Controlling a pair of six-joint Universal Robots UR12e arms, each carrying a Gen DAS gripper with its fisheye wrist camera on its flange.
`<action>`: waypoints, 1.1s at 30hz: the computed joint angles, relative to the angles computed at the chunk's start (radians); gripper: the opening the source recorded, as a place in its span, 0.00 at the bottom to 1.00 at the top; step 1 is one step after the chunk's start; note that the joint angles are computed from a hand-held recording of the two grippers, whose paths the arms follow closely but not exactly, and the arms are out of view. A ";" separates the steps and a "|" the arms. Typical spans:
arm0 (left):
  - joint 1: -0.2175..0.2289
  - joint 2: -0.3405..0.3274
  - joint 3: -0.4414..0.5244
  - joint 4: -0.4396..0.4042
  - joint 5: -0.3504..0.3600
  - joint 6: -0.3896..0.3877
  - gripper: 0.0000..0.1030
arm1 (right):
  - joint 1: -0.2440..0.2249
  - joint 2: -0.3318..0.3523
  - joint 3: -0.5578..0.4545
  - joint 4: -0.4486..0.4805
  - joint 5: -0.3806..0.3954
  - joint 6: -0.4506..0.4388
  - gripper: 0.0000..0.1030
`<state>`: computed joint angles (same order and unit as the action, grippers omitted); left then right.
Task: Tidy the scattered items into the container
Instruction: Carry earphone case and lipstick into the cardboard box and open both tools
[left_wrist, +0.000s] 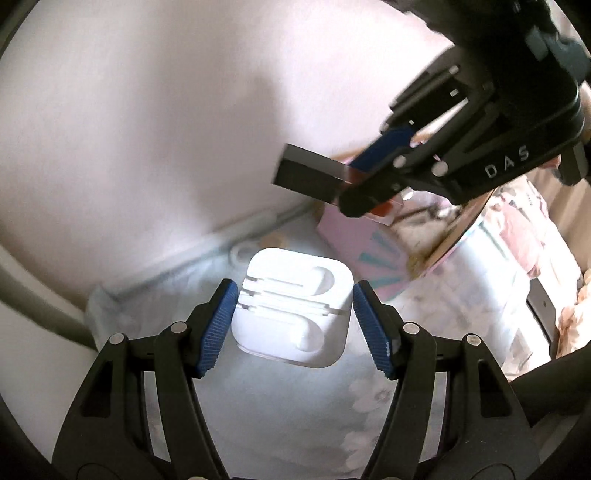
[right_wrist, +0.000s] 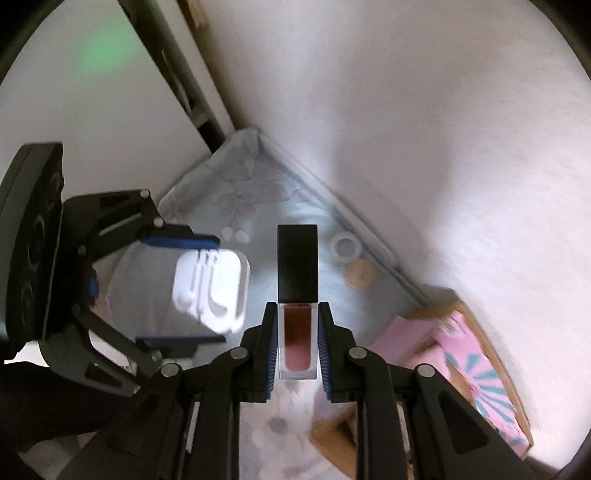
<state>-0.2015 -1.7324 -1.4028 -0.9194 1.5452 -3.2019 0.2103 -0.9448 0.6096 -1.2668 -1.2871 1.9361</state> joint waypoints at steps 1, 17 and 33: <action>-0.003 -0.006 0.014 -0.005 -0.004 0.003 0.60 | -0.011 0.001 -0.014 0.001 0.007 0.004 0.17; -0.088 -0.262 0.380 -0.138 -0.086 0.022 0.60 | -0.174 0.048 -0.106 0.014 0.039 0.170 0.17; -0.153 -0.412 0.534 -0.228 -0.013 -0.078 0.60 | -0.257 0.070 -0.063 -0.031 -0.003 0.214 0.17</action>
